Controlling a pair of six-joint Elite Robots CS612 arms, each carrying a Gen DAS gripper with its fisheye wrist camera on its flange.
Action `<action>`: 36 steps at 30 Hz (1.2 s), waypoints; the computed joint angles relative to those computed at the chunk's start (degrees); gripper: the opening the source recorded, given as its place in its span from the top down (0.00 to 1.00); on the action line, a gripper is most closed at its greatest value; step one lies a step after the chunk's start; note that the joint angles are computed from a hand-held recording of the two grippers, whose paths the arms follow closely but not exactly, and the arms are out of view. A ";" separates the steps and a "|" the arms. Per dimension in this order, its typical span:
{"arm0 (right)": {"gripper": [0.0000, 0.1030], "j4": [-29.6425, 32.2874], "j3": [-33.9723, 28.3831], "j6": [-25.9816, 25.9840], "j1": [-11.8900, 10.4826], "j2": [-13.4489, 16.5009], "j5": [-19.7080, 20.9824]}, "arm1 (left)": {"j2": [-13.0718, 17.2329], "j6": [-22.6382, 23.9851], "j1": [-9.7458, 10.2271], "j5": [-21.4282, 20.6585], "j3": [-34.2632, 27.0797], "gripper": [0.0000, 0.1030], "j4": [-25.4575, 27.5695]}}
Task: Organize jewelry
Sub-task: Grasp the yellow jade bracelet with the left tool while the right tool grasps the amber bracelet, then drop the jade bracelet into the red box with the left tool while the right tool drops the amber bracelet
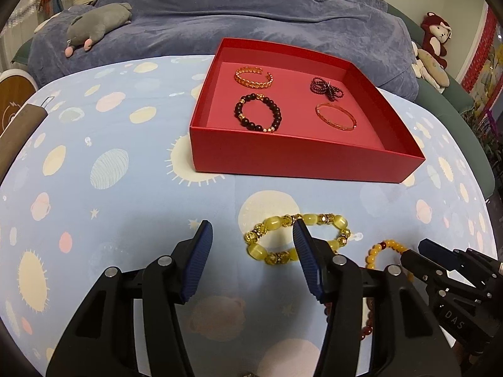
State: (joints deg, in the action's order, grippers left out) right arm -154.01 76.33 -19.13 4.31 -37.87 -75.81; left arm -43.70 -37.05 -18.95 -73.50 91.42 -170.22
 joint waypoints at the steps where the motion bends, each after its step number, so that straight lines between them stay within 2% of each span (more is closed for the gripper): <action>1: 0.76 0.37 -0.24 -0.06 0.04 0.19 -0.17 | 0.21 0.46 0.04 -0.13 -0.34 0.53 0.44; 4: 0.80 -0.48 -0.13 -0.66 0.11 0.37 -0.30 | 0.81 1.59 0.17 -1.07 -1.09 0.60 1.38; 7: 0.82 -0.99 0.16 -1.45 0.24 0.28 -0.67 | 1.01 3.37 -0.26 0.62 -1.22 0.61 1.39; 8: 0.86 -0.97 0.28 -1.75 0.23 0.21 -0.42 | 1.04 3.68 -0.34 0.78 -1.27 0.62 1.42; 10: 0.93 -0.77 0.43 -2.03 0.27 0.08 -0.08 | 1.11 4.10 -0.50 1.19 -1.38 0.69 1.56; 13: 0.93 -0.96 0.70 -2.51 0.41 -0.06 -0.35 | 1.13 4.57 -0.63 1.01 -1.36 0.78 1.40; 15: 0.93 -0.63 0.77 -2.63 0.38 -0.15 -0.13 | 1.09 4.84 -0.49 -0.02 -1.33 0.91 1.23; 18: 0.93 -1.08 1.29 -2.20 0.30 -0.59 0.42 | 0.89 3.66 -0.02 -2.16 -1.11 0.91 0.58; 26: 0.93 -2.42 1.86 -1.32 -0.05 -2.30 3.06 | -1.16 2.75 0.10 -3.75 0.67 0.91 -2.54; 36: 0.93 -3.90 0.21 -1.35 -0.06 -3.48 4.96 | -3.65 6.72 0.16 -4.56 0.20 0.91 -3.47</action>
